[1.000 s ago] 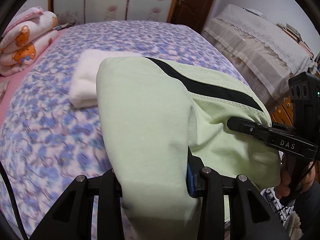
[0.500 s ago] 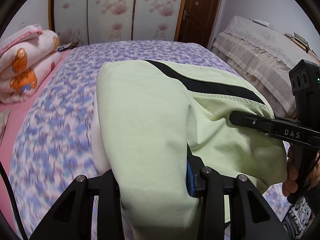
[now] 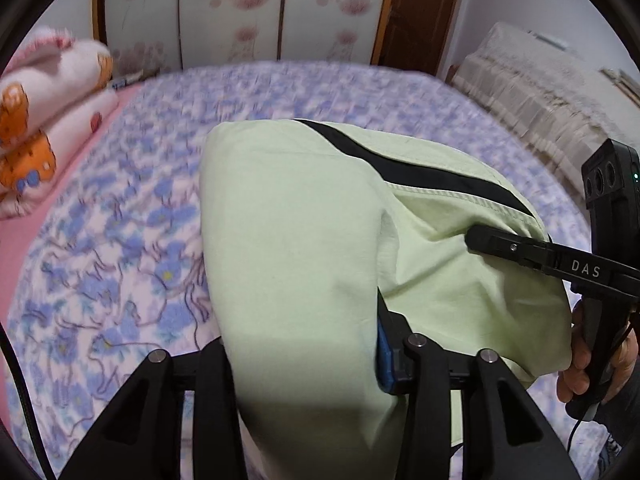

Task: Fold large clothes
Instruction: 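Carry the bundle onto the white towel and lower it with both grippers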

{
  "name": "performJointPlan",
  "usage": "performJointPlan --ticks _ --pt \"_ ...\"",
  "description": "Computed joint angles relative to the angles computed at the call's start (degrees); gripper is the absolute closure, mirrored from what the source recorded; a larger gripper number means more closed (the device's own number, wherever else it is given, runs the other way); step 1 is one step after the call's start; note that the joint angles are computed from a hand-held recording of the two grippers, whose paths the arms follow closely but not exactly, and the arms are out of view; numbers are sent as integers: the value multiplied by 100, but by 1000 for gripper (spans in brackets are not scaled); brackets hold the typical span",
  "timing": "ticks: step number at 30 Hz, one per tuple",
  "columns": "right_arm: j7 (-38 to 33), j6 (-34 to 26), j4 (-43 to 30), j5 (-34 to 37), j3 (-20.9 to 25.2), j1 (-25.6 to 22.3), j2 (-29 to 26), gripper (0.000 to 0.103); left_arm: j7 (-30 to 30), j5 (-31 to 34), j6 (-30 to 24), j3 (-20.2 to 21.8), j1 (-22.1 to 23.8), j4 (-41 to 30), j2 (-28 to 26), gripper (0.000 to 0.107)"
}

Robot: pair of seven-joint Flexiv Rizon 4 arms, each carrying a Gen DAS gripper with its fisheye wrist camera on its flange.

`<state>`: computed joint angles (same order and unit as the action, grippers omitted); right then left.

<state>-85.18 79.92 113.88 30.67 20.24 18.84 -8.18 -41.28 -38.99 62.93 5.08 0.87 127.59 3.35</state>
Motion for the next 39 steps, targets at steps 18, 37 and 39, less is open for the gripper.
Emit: performJointPlan --ticks 18,37,39 --pt "1289 -995 685 -2012 -441 52 612 66 -508 125 731 96 54 568 434 20" --pt "3978 -291 1892 -5606 -653 119 897 67 -2300 2265 804 58 59 976 977 89" --pt "4137 -309 1995 -5853 -732 44 853 67 -2270 2239 760 116 22 956 947 90"
